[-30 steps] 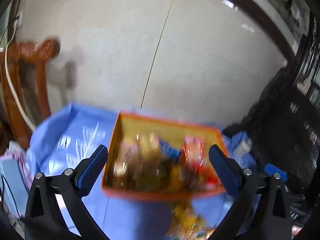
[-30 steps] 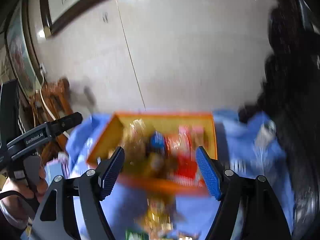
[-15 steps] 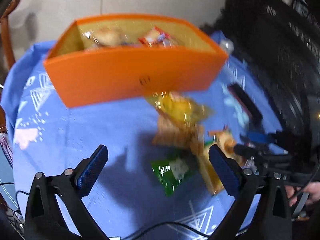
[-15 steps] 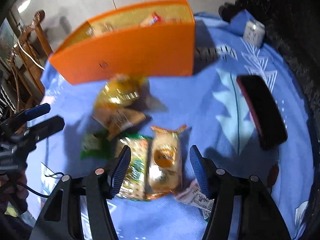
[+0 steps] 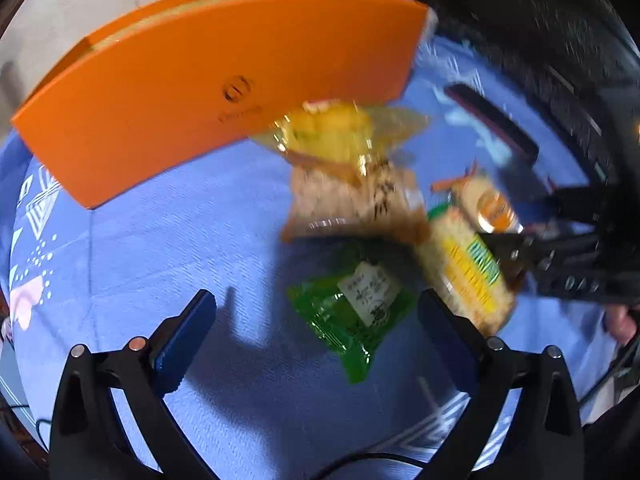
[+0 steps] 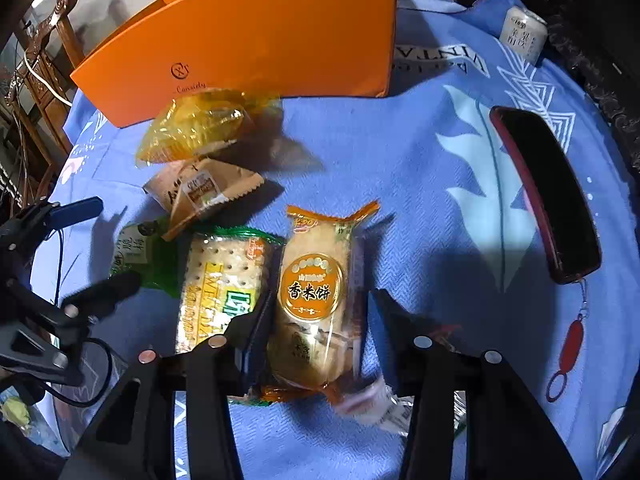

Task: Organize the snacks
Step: 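Grasp the yellow rice-cake pack with the right tool while the left tool grasps the green pack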

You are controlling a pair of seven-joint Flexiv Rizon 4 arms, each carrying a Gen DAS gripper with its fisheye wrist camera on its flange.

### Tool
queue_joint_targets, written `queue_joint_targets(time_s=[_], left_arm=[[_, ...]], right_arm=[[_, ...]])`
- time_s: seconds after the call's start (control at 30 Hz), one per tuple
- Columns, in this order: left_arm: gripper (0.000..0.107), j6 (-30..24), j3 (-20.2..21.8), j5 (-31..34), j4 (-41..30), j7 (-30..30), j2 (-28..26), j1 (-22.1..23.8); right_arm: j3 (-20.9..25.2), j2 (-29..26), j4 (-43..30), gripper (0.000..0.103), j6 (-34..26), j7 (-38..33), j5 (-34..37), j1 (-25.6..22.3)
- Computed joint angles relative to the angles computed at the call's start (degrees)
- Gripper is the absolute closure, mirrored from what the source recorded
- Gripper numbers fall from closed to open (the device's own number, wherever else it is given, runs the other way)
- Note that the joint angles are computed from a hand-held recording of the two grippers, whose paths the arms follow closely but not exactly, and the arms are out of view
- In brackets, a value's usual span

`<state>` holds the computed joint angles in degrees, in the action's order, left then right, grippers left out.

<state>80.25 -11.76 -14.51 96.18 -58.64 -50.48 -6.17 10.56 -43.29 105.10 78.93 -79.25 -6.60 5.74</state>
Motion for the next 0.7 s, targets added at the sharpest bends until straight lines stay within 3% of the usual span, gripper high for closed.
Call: queue_joint_targets(time_s=[0.23,0.37,0.47,0.53,0.7], left_arm=[[0.01,-1.09,2.0,2.13,-1.83,0.96,-1.64,-2.42],[0.013,1.06,2.15,3.04,-1.4,1.31,-1.93,-2.7],[0.026,2.4,0.88,3.24,-0.77,2.22,-1.82,-1.72],[0.04,3.45,0.2,3.44,-0.48,2.86,-1.82,-1.32],[0.05,3.68,0.15,3.45,0.04,3.3,-1.32,-1.4]], right_arm=[[-1.19,-0.49,0.54,0.057,2.32,0.06,-0.86,0.96],[-1.96,-0.46,0.95,0.057,3.12,0.78,-1.45,1.55],[-2.81,-0.17,1.48,0.059,3.34,1.34,-2.09,2.08],[-2.76,-0.12,1.45,0.061,3.1,1.5,-2.38,1.94],[-2.73,0.16,1.33,0.065,2.29,1.6,-2.94,1.95]])
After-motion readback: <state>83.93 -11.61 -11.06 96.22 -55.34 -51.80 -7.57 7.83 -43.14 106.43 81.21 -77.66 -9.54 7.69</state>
